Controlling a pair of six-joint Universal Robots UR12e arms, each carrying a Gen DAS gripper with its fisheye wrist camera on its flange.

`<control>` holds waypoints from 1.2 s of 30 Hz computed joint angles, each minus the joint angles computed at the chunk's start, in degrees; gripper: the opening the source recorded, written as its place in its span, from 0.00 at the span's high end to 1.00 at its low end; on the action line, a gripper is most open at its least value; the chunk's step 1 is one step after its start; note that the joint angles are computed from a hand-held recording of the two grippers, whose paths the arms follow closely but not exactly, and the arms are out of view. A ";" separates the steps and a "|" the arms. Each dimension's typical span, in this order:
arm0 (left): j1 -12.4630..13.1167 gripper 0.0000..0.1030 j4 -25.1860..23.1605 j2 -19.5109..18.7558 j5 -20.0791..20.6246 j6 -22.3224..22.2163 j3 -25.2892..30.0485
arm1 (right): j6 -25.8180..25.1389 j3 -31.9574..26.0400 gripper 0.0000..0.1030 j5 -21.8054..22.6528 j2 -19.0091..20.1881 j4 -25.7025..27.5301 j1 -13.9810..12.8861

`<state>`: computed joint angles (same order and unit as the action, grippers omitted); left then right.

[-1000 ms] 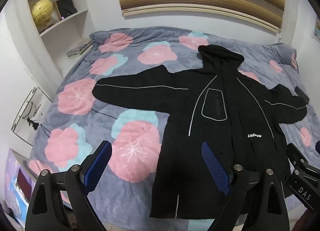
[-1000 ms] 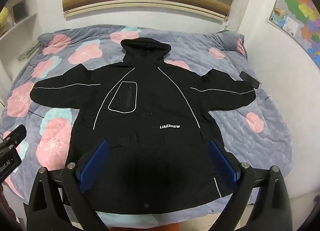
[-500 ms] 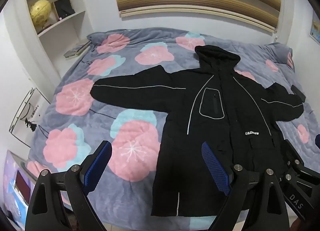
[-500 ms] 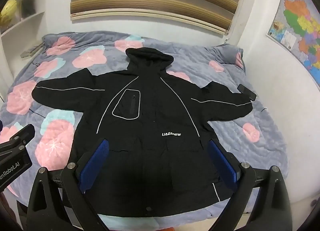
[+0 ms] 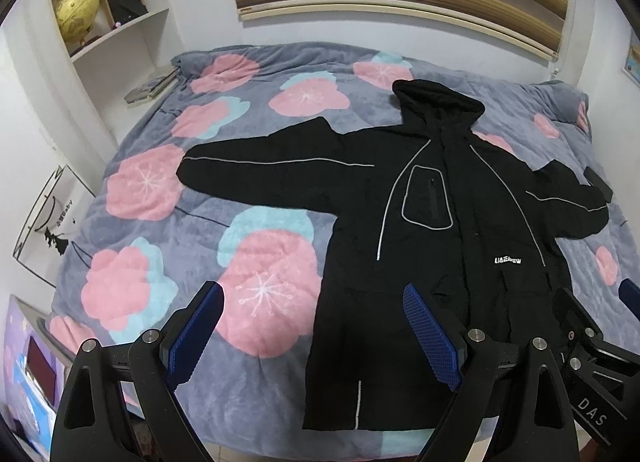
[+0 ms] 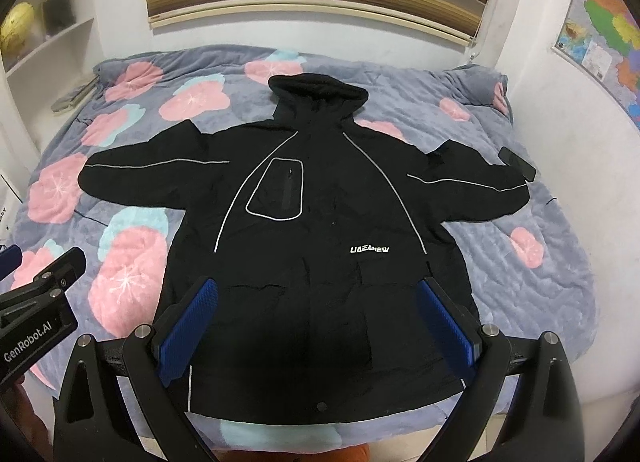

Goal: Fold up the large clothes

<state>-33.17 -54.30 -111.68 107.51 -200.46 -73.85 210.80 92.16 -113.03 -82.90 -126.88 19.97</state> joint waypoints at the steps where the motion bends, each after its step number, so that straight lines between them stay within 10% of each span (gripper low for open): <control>1: 0.13 0.11 -0.12 -0.01 -0.13 -0.02 0.00 | 0.00 -0.14 0.03 0.23 0.12 0.10 0.00; 24: 0.42 0.11 -0.63 -1.95 -1.28 0.61 2.38 | -2.67 -1.74 0.03 -0.12 1.86 0.19 0.08; 36: 1.06 0.11 -1.10 -3.04 -2.53 0.27 3.78 | -3.46 -2.69 0.04 6.59 2.75 -1.76 -1.55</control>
